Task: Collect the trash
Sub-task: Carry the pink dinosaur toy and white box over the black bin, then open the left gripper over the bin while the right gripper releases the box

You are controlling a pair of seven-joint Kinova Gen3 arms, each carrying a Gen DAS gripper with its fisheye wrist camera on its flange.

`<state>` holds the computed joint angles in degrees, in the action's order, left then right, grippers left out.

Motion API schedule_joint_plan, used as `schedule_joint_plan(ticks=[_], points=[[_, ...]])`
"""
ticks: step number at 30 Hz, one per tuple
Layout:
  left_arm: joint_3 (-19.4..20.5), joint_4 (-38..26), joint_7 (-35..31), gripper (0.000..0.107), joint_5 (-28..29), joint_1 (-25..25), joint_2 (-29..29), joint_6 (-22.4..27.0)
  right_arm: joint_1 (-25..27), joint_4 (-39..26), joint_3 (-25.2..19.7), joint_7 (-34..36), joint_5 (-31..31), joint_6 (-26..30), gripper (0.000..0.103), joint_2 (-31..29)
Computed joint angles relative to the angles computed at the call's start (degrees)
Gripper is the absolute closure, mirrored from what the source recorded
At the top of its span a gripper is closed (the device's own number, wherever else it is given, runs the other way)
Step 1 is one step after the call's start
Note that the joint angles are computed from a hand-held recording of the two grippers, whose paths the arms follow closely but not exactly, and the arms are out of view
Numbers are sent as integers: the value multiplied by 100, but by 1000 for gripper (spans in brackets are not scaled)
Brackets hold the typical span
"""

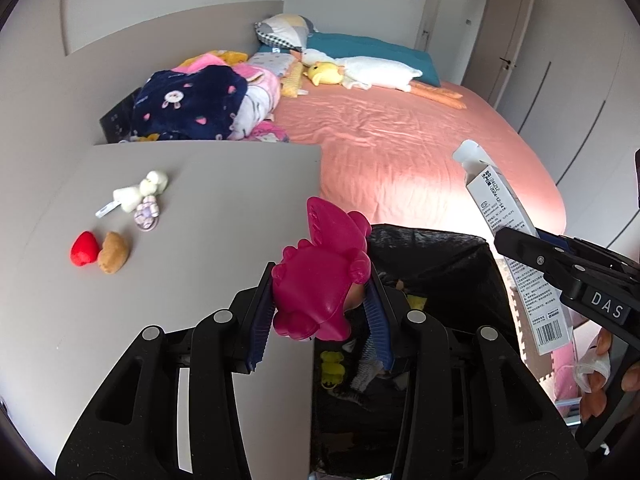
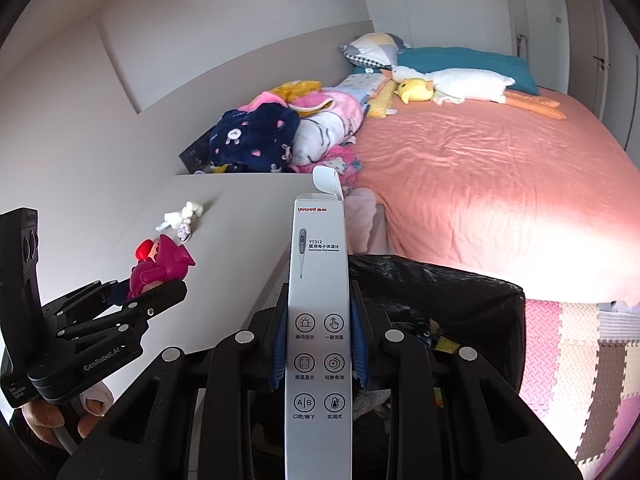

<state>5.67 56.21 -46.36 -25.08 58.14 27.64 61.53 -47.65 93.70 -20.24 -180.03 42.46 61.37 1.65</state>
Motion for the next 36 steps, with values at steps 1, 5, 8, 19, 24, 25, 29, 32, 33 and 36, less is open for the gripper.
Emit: schedule_joint_plan(ticks=[1, 5, 8, 19, 24, 25, 29, 32, 33, 36], points=[[24, -80, -59, 66, 10, 0, 48, 24, 5, 24, 5, -27, -1, 12, 75, -21], [47, -375, -274, 66, 90, 45, 215, 103, 71, 179, -26, -157, -16, 95, 75, -173], [38, -600, -453, 66, 181, 86, 346, 154, 149, 273, -89, -245, -32, 167, 75, -273], [56, -1485, -1390, 66, 815, 115, 843, 406, 503, 540, -303, -459, -184, 384, 74, -635], [-404, -1805, -1391, 11, 454, 567, 1053, 647, 732, 613, -612, -899, 60, 634, 18, -831], [-429, -1813, -1367, 11, 413, 581, 1069, 662, 725, 607, -607, -928, 83, 677, 18, -854], [-319, -1814, -1312, 11, 606, 393, 1044, 689, 829, 626, -637, -982, 114, 664, 18, -896], [-333, -1732, -1286, 11, 601, 356, 1003, 685, 888, 638, -623, -957, 80, 560, 18, -864], [-332, -1690, -1281, 11, 597, 347, 983, 682, 900, 646, -609, -929, 60, 529, 18, -870], [-318, -1723, -1265, 11, 585, 337, 1011, 720, 926, 628, -581, -868, 18, 430, 18, -813]])
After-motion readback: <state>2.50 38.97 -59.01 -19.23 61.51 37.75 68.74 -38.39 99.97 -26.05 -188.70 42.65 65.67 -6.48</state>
